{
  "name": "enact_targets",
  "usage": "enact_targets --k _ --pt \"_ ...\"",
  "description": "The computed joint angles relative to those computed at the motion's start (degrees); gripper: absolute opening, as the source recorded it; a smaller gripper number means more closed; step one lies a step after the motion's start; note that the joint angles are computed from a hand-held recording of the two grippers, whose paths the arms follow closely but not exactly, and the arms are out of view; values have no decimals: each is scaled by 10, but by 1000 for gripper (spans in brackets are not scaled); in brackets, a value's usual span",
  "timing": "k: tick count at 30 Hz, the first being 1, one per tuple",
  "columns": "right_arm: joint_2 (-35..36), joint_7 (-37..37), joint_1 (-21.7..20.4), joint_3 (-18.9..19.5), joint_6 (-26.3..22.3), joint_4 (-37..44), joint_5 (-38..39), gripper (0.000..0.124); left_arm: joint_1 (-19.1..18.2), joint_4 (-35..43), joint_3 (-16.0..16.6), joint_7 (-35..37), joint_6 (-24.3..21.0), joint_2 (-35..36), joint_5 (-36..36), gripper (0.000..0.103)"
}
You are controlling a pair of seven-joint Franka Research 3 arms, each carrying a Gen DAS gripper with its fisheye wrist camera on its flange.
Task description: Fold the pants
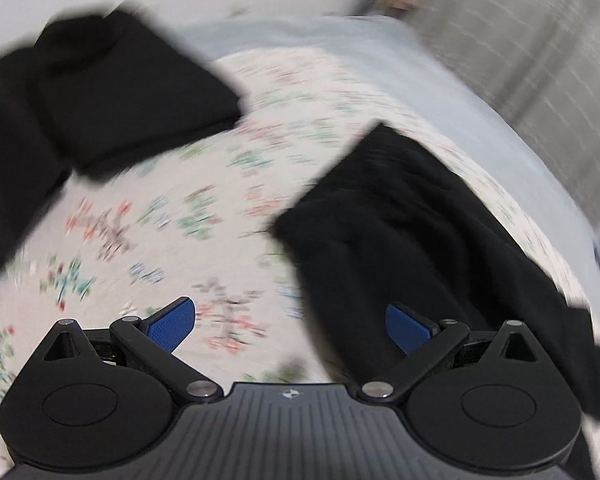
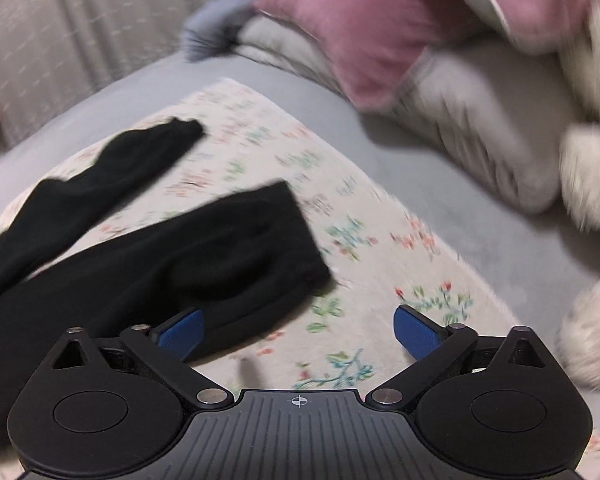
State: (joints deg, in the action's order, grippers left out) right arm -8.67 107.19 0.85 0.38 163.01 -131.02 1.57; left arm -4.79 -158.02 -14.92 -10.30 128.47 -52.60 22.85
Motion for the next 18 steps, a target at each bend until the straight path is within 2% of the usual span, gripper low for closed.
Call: enact_targets --k 1,2,4,5,8,9,12,17,18 --pt "4 -14 7 -11 -4 3 33 86 10 -19 9 -17 31 -10 3 103" --pt "9 -32 14 -20 -4 7 68 84 18 -35 16 -28 59 -19 5 103" --pt "21 -64 25 -30 2 17 126 71 29 -44 21 -27 87 -21 9 103" --pt "27 -60 23 -27 3 21 129 67 32 -37 21 -21 89 -10 8 103" --pt "50 -38 18 -19 15 38 110 38 45 -26 19 -11 103 12 10 103" --pt "55 -55 22 -21 20 43 128 29 52 -28 19 -15 114 17 12 102" --pt "55 -35 21 -17 35 41 93 25 73 -21 7 -22 139 38 26 98" --pt "46 -38 22 -16 64 31 95 24 105 -18 -9 -42 193 76 63 90" --pt "44 -29 20 -13 70 30 80 24 111 -15 -15 -49 202 84 71 85"
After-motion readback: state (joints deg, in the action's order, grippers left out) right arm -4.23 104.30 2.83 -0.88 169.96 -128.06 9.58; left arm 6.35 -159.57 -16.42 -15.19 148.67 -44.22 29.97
